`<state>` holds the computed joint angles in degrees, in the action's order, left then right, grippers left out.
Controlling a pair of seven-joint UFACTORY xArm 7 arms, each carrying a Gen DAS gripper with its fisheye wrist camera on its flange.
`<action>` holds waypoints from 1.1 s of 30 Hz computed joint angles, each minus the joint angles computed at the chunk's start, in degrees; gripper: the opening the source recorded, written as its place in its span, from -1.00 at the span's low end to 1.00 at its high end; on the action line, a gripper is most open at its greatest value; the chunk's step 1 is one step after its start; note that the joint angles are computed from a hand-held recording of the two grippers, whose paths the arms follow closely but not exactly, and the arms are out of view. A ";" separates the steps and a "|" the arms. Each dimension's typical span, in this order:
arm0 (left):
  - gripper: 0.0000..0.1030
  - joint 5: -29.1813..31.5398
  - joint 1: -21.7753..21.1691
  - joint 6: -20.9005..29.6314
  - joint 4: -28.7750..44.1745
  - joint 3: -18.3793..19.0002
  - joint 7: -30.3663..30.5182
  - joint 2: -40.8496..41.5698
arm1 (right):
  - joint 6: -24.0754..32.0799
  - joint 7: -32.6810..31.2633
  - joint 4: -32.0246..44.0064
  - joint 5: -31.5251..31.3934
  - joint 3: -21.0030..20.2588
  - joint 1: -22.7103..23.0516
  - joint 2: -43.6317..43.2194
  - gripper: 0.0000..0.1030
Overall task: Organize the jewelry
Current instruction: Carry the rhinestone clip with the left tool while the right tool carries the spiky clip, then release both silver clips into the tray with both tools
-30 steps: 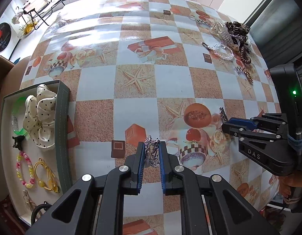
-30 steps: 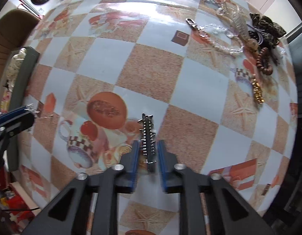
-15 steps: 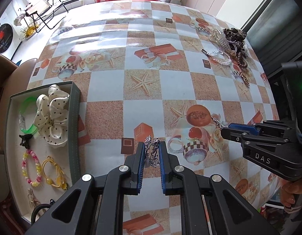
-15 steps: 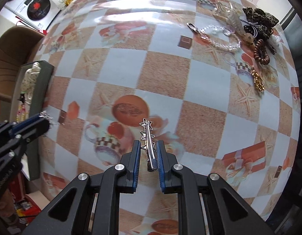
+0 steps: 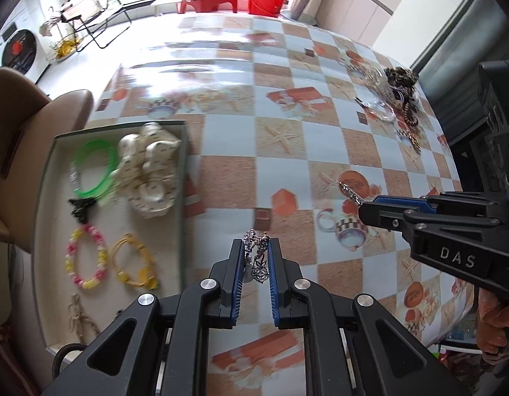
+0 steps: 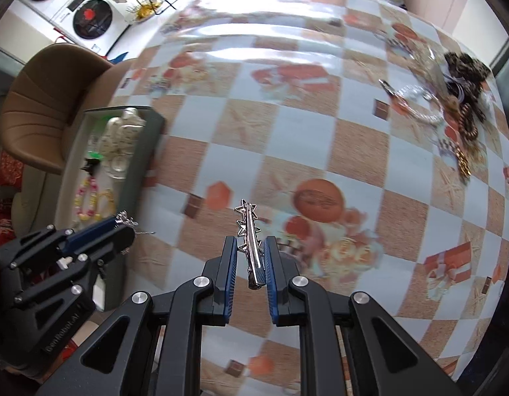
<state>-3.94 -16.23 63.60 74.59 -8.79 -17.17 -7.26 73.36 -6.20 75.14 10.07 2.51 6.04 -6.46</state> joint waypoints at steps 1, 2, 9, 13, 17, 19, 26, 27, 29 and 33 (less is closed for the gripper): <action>-0.67 -0.03 0.23 0.02 -0.66 0.29 0.08 -0.79 | -0.05 0.20 0.24 0.27 0.33 0.33 0.03 -0.66; -0.67 -0.06 0.56 0.08 -1.46 0.65 0.22 -1.78 | -0.11 0.43 0.55 0.62 0.72 0.77 0.05 -0.66; -0.67 0.30 3.87 0.85 -7.33 2.82 0.92 -8.70 | -0.72 1.85 3.12 2.46 3.07 4.23 1.39 -0.66; -0.67 0.90 6.10 1.50 -10.29 3.83 0.73 -12.00 | -1.20 2.43 4.58 3.17 4.29 6.38 2.74 -0.66; -0.67 1.53 8.34 2.21 -12.90 4.98 0.90 -14.89 | -1.64 2.87 5.80 3.54 5.40 8.43 4.26 -0.66; -0.67 1.69 9.20 2.44 -13.76 5.31 1.01 -15.81 | -1.74 3.03 6.30 3.62 5.85 9.33 4.98 -0.66; -0.67 1.90 11.69 2.28 -16.68 6.42 1.46 -17.82 | -1.71 3.80 7.43 3.94 6.99 11.86 7.14 -0.66; -0.67 1.89 11.92 2.24 -16.97 6.50 1.52 -18.02 | -1.62 3.88 7.61 3.97 7.08 12.10 7.48 -0.66; -0.67 1.93 12.33 1.96 -17.40 6.62 1.59 -18.05 | -1.60 4.07 7.76 3.91 7.29 12.61 8.02 -0.66; -0.67 2.03 13.04 1.27 -17.87 6.88 1.83 -17.64 | -1.47 4.23 8.50 3.70 7.43 13.19 9.17 -0.66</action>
<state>-1.91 -3.20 64.87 56.71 -1.91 -15.34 -24.90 71.89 -1.96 83.64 13.77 9.94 19.23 2.71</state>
